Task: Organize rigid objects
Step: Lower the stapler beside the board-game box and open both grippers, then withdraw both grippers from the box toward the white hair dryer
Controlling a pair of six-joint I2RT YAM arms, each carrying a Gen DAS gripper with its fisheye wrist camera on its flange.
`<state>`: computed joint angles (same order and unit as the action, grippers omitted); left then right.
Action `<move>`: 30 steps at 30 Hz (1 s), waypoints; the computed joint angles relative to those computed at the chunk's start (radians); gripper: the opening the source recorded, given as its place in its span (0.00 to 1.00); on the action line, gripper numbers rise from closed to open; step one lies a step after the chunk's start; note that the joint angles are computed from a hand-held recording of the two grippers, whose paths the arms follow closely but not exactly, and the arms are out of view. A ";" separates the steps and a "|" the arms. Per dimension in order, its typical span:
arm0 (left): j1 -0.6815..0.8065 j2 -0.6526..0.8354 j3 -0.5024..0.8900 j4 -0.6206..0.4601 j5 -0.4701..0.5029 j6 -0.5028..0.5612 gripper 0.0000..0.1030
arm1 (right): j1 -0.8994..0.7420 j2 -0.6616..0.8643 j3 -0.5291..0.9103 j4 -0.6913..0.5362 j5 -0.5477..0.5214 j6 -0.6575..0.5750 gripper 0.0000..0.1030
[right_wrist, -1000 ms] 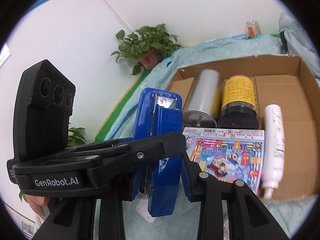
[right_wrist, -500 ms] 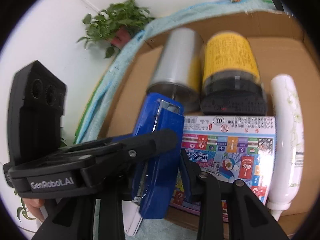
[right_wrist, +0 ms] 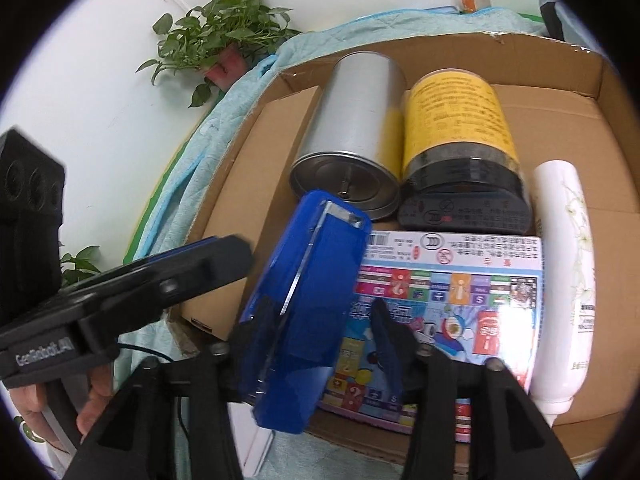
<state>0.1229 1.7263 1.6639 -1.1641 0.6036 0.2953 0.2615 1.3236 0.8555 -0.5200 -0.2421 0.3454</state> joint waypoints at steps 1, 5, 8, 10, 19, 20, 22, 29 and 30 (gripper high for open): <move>0.004 -0.016 -0.018 0.012 0.000 -0.005 0.56 | -0.002 0.006 0.002 0.002 -0.011 -0.008 0.54; 0.035 -0.032 -0.041 0.007 0.014 0.003 0.56 | 0.048 0.030 0.021 0.004 -0.007 -0.026 0.54; 0.061 -0.054 -0.067 0.010 0.018 0.016 0.56 | 0.090 0.050 0.036 -0.001 0.010 -0.037 0.54; 0.081 -0.081 -0.092 0.021 0.024 0.030 0.56 | 0.116 0.047 0.026 0.016 0.052 -0.059 0.55; 0.148 -0.179 -0.178 0.039 0.061 0.055 0.56 | 0.163 0.058 0.052 0.011 0.088 -0.138 0.44; 0.153 -0.191 -0.185 0.036 0.065 0.057 0.56 | 0.164 0.041 0.036 0.014 0.079 -0.145 0.44; 0.162 -0.221 -0.200 0.033 0.065 0.061 0.56 | 0.161 0.027 0.022 0.020 0.079 -0.169 0.44; 0.211 -0.393 -0.301 0.125 0.015 0.042 0.88 | 0.112 -0.233 -0.078 0.000 0.090 -0.157 0.85; 0.224 -0.450 -0.342 0.171 0.004 0.020 1.00 | 0.114 -0.326 -0.107 -0.022 0.132 -0.172 0.86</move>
<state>0.3469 1.2768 1.3220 -0.9929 0.6080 0.3149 0.3757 0.9977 0.7489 -0.5416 -0.1100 0.1734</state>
